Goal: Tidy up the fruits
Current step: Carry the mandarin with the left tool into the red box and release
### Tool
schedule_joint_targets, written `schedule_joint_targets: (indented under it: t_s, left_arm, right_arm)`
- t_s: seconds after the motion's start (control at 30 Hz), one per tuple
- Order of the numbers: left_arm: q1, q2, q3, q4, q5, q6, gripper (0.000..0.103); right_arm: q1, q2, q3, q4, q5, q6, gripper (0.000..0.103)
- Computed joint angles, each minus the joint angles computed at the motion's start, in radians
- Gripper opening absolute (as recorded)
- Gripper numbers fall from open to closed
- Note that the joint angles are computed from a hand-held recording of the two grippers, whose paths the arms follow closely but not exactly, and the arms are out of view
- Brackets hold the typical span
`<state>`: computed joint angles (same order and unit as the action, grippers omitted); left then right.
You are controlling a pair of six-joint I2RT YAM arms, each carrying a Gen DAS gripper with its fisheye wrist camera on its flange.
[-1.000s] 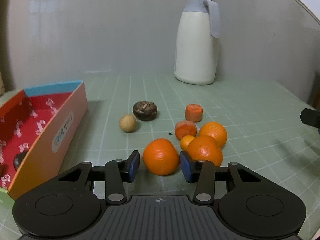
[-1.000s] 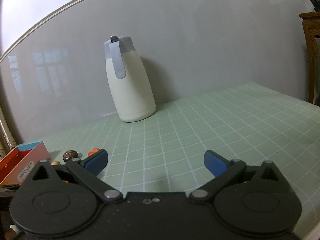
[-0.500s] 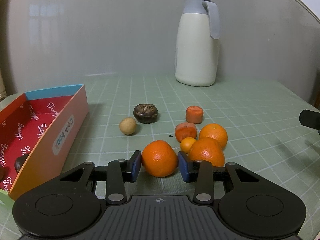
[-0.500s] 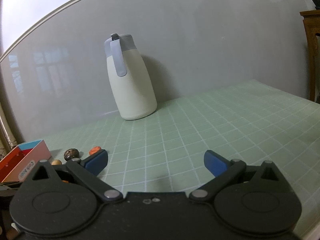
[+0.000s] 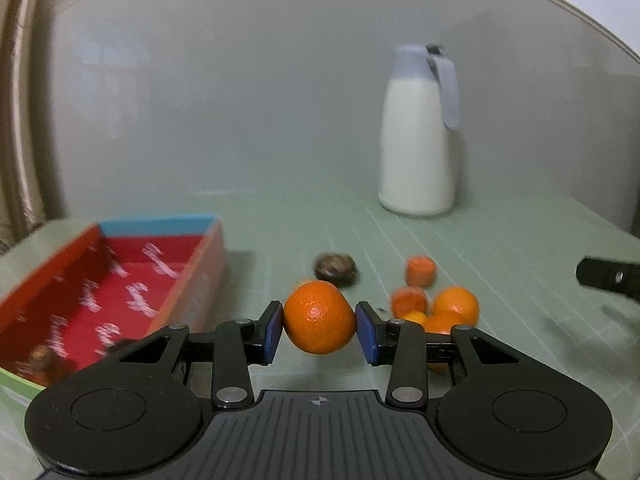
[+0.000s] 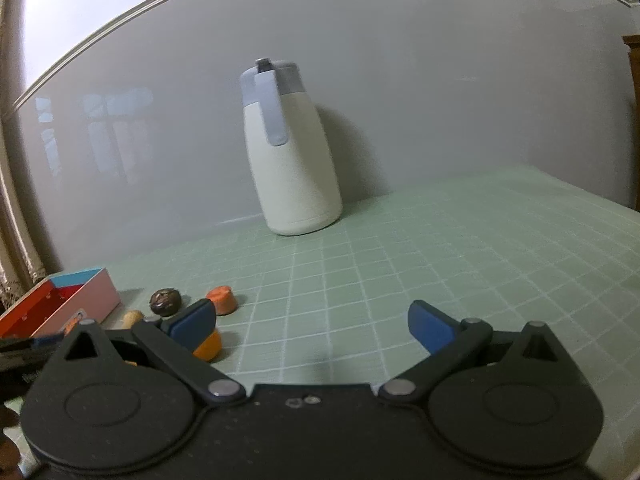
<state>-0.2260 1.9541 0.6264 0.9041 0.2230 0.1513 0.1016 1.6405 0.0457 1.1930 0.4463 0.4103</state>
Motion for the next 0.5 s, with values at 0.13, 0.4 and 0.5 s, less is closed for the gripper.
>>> schedule_joint_targets:
  t_s: [0.13, 0.4, 0.5]
  left_arm:
    - [0.053, -0.024, -0.021, 0.032, 0.003, -0.009, 0.040]
    - [0.140, -0.053, -0.040, 0.035, 0.056, 0.000, 0.040]
    - [0.167, -0.061, -0.050, 0.051, 0.065, -0.014, 0.040]
  right_arm:
    - [0.049, 0.001, 0.027, -0.030, 0.025, -0.002, 0.103]
    - [0.129, 0.032, 0.095, -0.069, 0.049, -0.008, 0.103]
    - [0.151, 0.041, 0.113, -0.076, 0.054, -0.015, 0.103]
